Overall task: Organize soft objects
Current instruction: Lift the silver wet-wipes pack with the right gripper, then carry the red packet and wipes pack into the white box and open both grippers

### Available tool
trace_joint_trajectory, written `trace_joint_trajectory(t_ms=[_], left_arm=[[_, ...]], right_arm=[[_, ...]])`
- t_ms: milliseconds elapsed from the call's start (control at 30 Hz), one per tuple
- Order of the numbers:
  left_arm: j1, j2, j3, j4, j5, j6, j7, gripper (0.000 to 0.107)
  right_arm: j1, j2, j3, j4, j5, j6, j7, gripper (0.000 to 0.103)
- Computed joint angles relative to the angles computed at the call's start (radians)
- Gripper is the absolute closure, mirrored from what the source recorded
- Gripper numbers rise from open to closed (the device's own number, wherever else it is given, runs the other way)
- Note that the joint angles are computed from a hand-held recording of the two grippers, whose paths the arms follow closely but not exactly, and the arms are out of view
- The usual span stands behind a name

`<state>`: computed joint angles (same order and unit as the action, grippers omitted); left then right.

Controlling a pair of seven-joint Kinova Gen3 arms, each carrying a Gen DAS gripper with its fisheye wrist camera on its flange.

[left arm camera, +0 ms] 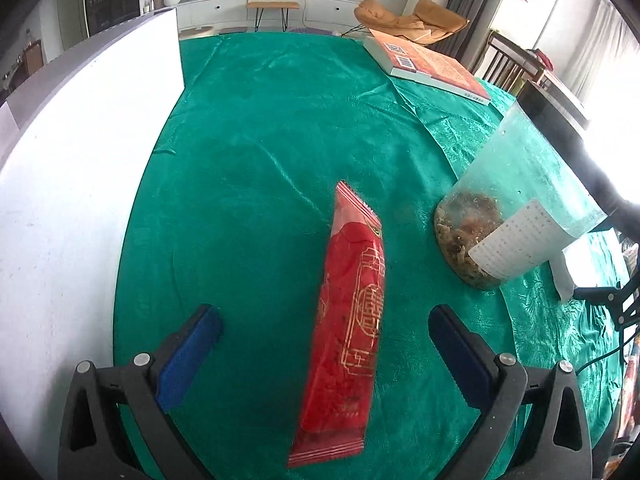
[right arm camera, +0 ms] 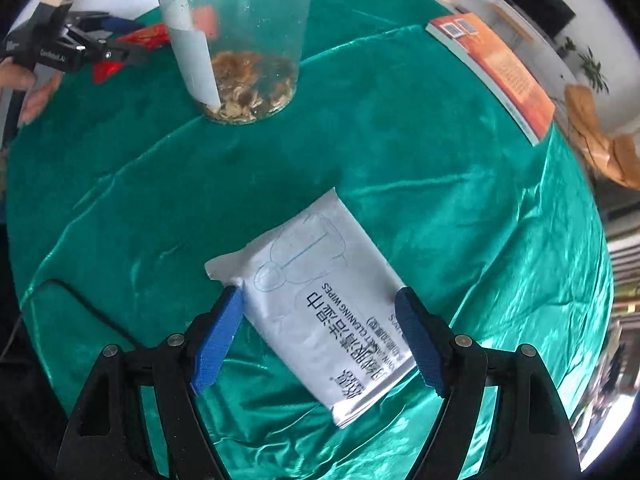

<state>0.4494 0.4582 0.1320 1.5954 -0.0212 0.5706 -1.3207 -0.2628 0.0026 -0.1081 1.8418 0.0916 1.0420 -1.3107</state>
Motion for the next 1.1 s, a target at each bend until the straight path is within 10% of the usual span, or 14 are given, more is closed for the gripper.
trace_joint_trajectory(t_ms=[333, 500, 567, 867, 1100], left_arm=[[0.185, 0.02, -0.253, -0.039, 0.243, 0.042, -0.246, 0.008], [0.399, 0.041, -0.472, -0.07, 0.198, 0.069, -0.253, 0.076], [0.412, 0.034, -0.513, -0.056, 0.265, 0.072, -0.294, 0.084], [0.039, -0.186, -0.166, 0.18, 0.632, -0.039, -0.564, 0.085], [-0.285, -0.41, 0.0, 0.286, 0.828, -0.001, -0.757, 0.085]], right_arm=[[0.099, 0.131, 0.018, -0.177, -0.152, 0.204, 0.042, 0.013], [0.054, 0.094, 0.044, -0.14, -0.109, 0.197, -0.103, 0.017], [0.06, 0.064, 0.048, -0.125, -0.109, 0.183, -0.175, 0.022], [-0.076, -0.308, 0.371, 0.119, -0.4, 0.041, -0.336, 0.026], [0.126, -0.392, 0.148, 0.049, -0.657, 0.073, -0.334, 0.026]])
